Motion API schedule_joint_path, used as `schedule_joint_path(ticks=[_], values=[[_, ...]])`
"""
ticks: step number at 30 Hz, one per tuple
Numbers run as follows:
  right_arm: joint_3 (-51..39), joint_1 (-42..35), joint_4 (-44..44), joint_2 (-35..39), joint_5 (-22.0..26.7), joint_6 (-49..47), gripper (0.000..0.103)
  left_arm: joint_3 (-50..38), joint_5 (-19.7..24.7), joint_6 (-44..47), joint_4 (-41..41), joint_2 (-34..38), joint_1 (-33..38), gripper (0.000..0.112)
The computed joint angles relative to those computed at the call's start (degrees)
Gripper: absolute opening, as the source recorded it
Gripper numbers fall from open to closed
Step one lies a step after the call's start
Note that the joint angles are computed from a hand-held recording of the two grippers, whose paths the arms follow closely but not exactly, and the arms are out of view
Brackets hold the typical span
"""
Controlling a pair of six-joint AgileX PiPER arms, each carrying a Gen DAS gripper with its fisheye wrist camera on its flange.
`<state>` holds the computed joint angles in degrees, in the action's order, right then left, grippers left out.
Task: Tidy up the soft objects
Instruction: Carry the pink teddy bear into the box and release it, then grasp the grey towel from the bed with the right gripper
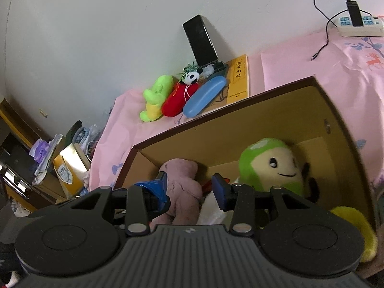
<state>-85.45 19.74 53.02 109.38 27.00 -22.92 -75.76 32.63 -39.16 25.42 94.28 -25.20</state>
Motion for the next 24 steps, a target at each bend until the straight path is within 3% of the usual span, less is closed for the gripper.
schedule_joint_path(ticks=[11, 24], values=[[8.05, -7.28, 9.82, -7.11, 4.66, -13.68, 0.026, -7.49, 10.36, -12.82, 10.78, 3.20, -10.90, 0.074], [13.69, -18.80, 16.38, -12.65, 16.36, -26.01, 0.026, -17.33, 20.88, -21.47, 17.36, 8.66, -22.29, 0.076]])
